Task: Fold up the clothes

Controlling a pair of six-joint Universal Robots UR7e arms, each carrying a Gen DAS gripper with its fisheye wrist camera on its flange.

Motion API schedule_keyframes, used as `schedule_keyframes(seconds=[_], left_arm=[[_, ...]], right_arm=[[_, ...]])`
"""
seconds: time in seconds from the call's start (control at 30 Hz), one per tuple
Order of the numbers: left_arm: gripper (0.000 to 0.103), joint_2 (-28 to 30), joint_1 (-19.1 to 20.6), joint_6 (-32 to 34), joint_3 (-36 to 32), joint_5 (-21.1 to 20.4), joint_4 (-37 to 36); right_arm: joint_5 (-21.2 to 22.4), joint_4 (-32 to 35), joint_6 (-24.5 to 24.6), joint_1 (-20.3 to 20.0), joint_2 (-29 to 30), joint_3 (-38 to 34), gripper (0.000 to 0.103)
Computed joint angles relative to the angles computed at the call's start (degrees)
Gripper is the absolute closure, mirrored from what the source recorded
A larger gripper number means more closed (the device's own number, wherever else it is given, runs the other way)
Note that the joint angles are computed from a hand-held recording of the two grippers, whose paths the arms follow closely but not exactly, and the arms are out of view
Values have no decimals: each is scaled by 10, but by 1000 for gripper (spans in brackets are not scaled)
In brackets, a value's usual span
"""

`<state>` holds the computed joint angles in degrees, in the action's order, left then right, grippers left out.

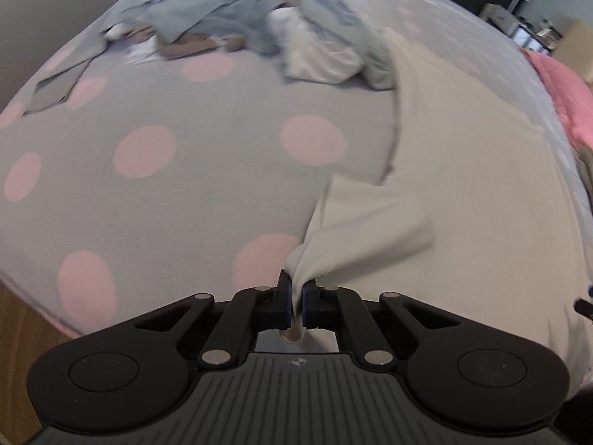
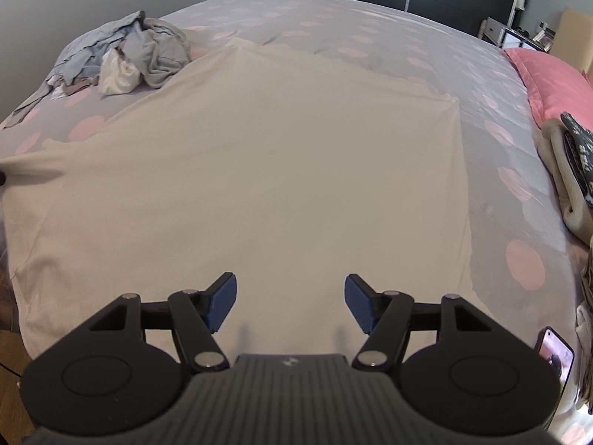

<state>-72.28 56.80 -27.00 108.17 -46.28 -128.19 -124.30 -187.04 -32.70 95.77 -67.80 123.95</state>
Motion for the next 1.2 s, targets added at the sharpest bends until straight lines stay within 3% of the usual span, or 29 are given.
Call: schedule_keyframes(seconds=[0.17,0.3,0.33,0.43,0.57,0.7,0.87,0.93,1.07,1.2], left_arm=[[98,47,9,5,-33,38,55],[89,59,24,-14,-54,28,90],[83,57,24,-26,-58,25,96],[49,52,17,-55,-73,27,128],[49,52,8,-31,-87,29,98],[55,77,9,43,-111,12,33],[67,138,24,149,-151,-31,-52],[67,168,31,177,-177,-50,-75],[68,230,48,204,-244,-89,-94],[69,284,59,206,-310,-100,-78]], right_arm=[[-4,11,34,-5,5,-10,35],[-5,15,33,-5,7,-12,35],[-4,17,35,-5,6,-13,35],[1,26,44,-7,3,-16,34],[-7,20,53,-8,9,-27,34],[-22,6,60,-10,20,-44,33],[-54,-10,75,-17,35,-61,33],[-57,-9,89,-23,37,-65,33],[-69,-5,96,-30,43,-77,33],[-88,30,116,-36,48,-101,33]])
